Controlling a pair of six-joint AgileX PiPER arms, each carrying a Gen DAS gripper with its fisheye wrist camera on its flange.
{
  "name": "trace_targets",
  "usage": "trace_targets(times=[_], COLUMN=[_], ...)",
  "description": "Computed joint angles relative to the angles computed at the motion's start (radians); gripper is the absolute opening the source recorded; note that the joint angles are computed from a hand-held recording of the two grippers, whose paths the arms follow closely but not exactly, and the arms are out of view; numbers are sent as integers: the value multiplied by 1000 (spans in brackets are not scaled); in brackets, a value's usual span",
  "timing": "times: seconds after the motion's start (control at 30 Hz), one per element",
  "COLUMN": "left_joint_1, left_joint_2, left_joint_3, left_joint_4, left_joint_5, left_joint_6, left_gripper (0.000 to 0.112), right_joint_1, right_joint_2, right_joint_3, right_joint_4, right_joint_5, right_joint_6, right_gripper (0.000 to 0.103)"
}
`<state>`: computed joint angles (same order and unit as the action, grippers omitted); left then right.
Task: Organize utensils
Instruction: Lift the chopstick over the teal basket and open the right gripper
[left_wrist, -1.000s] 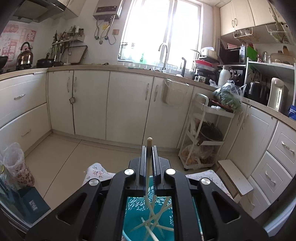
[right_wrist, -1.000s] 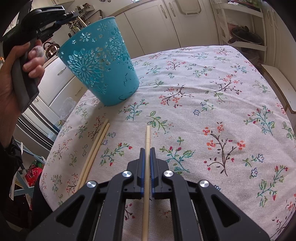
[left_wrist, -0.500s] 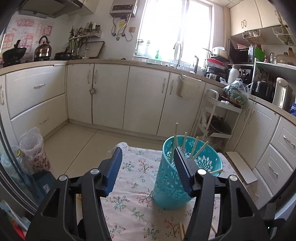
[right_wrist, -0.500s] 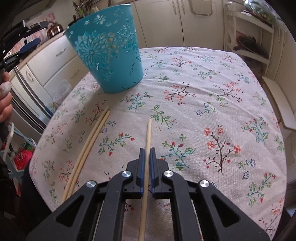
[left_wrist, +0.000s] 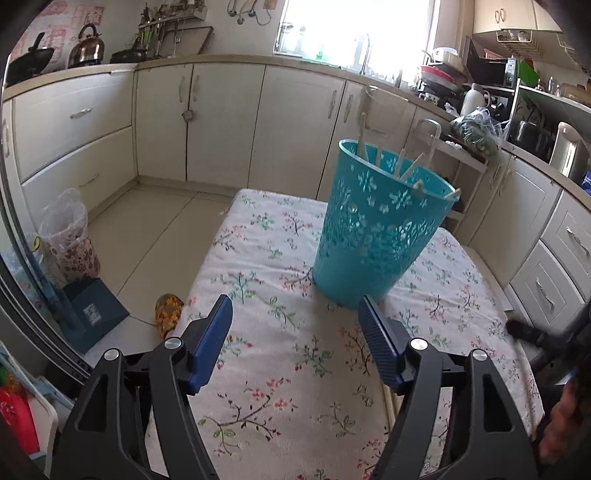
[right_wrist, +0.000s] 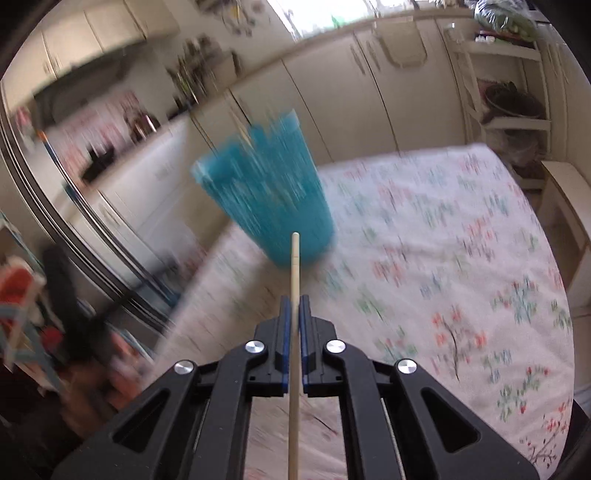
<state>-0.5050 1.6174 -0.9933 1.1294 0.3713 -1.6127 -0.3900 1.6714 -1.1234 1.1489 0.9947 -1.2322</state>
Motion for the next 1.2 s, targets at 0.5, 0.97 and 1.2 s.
trace_targets(times=[0.5, 0.97, 1.2], left_joint_1=[6, 19, -22], left_joint_2=[8, 24, -5], left_joint_3=[64, 86, 90], left_joint_4=[198, 303, 221], left_joint_5=[-33, -73, -12], left_joint_6=[-293, -419, -346], left_gripper=[72, 72, 73], right_joint_1=[377, 429, 311], right_joint_2=[234, 254, -24], right_joint_3=[-598, -533, -147], right_joint_4=[238, 0, 398], right_joint_5=[-458, -493, -442], right_joint_6=[216, 241, -203], right_gripper=[6, 19, 33])
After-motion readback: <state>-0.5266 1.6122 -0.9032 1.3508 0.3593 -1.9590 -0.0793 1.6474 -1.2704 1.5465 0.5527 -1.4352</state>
